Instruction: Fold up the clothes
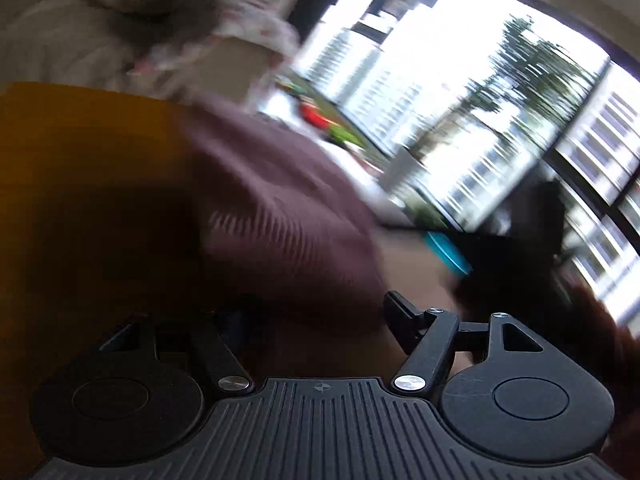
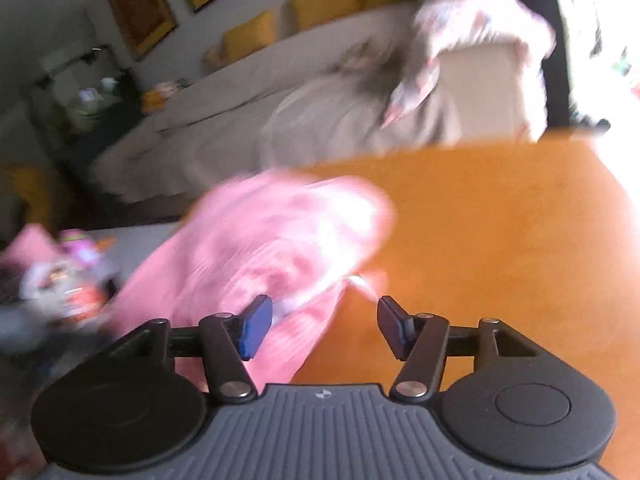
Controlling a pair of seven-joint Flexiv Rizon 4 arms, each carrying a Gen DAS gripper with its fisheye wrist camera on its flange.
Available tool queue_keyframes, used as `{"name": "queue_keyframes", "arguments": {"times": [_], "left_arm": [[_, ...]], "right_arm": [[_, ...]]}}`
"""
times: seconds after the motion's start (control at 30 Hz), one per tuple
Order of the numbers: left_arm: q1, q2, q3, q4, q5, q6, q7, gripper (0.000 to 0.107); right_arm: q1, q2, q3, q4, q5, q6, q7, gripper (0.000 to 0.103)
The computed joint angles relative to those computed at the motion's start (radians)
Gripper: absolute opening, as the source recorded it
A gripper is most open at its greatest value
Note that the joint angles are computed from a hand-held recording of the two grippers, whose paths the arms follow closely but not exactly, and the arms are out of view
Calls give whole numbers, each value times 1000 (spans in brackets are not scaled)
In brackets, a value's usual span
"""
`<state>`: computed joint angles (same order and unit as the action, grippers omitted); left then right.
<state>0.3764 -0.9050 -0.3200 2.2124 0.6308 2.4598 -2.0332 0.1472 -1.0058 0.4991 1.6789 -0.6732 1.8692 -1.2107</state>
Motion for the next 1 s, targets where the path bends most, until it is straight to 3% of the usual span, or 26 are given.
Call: {"name": "queue_keyframes", "arguments": {"times": [0.07,0.1,0.17,0.3,0.4,0.5,0.63,0.67,0.77,0.83,0.9,1.0], "left_arm": [[-12,-15,-24,-17,57,4,15,83],[-19,-22,-37,-26,86,3,22,86],[-26,-28,-45,-39,115,15,29,93],[-7,-42,-29,-28,114,91,-7,95],[-4,-62,28,29,24,231,-50,97],[17,-97,69,98,-80,378,-143,99],[17,-101,114,120,-113,472,-214,100],[13,-99,122,120,-119,485,-225,100],[-2,-92,140,124,-133,508,-254,101],[-10,-89,155,129,-139,516,-265,101],[-7,-89,174,138,-140,520,-271,101],[7,-95,191,153,-136,528,-282,101]], "right_arm": [[32,13,-43,-12,11,46,30,66],[16,11,-20,-9,17,62,9,76],[19,26,-50,27,1,166,-15,87],[178,115,-254,157,98,393,-200,97],[311,157,-376,261,163,520,-426,98],[394,161,-416,310,178,554,-620,98],[534,103,-465,298,293,590,-896,97],[558,85,-470,281,320,594,-942,89],[541,78,-425,215,370,530,-915,36],[469,105,-373,200,324,480,-819,30],[457,131,-390,215,319,479,-824,22],[434,169,-408,235,313,474,-838,21]]}}
